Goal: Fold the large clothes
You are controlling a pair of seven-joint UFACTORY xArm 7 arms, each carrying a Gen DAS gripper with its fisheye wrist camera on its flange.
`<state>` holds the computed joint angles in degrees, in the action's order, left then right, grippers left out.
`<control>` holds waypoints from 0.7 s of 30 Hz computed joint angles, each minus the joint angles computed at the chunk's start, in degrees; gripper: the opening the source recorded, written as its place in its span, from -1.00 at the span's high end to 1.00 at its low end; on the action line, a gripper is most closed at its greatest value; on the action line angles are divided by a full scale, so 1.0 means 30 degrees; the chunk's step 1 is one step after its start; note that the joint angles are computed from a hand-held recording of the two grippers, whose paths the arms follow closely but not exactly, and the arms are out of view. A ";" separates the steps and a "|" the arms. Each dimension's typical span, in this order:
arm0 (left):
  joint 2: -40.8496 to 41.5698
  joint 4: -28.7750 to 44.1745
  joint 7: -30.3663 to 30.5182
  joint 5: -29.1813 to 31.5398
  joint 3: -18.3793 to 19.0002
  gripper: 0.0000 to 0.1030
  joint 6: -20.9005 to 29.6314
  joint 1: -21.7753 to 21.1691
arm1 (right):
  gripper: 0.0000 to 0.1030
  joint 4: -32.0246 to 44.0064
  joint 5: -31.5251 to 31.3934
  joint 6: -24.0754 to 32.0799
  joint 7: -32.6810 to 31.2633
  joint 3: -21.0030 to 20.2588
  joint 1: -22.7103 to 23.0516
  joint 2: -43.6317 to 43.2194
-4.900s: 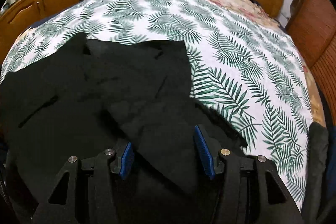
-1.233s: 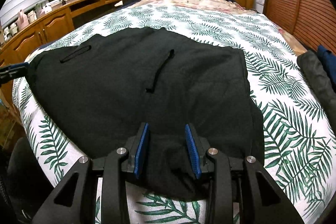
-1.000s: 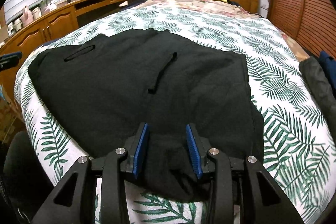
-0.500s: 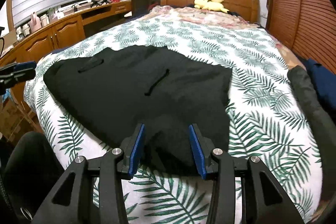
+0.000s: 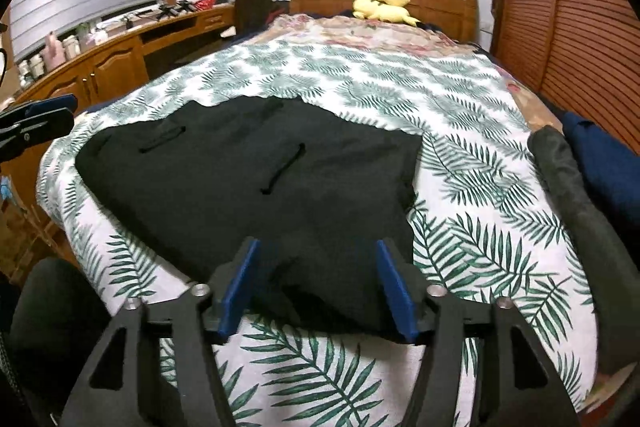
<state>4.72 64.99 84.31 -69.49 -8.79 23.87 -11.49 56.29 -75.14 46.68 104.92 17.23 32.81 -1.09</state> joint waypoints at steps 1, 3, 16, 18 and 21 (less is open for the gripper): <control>0.0200 0.0116 -0.0095 0.0166 0.0018 -0.30 0.0108 0.0010 | -0.34 0.0107 0.0234 -0.0010 -0.0047 -0.0067 -0.0058 0.0165; 0.0910 0.0575 -0.0394 0.0679 0.0013 -0.30 0.0479 0.0152 | -0.36 0.0343 0.0733 0.0079 -0.0025 -0.0225 -0.0130 0.0579; 0.4823 0.2290 -0.3349 0.6012 -0.1218 -0.30 -0.0380 0.1682 | -0.62 0.0386 0.0466 -0.2568 0.4167 -0.1652 -0.0367 0.1921; 0.4845 0.2213 -0.3079 0.5827 -0.1738 -0.30 -0.0431 0.2179 | -0.57 0.0093 -0.0170 -0.3274 0.5095 -0.1757 -0.0563 0.1704; 0.4931 0.2134 -0.3094 0.5920 -0.2071 -0.30 -0.0717 0.2403 | -0.28 -0.0567 -0.1268 -0.4674 0.6580 -0.1875 -0.1044 0.1189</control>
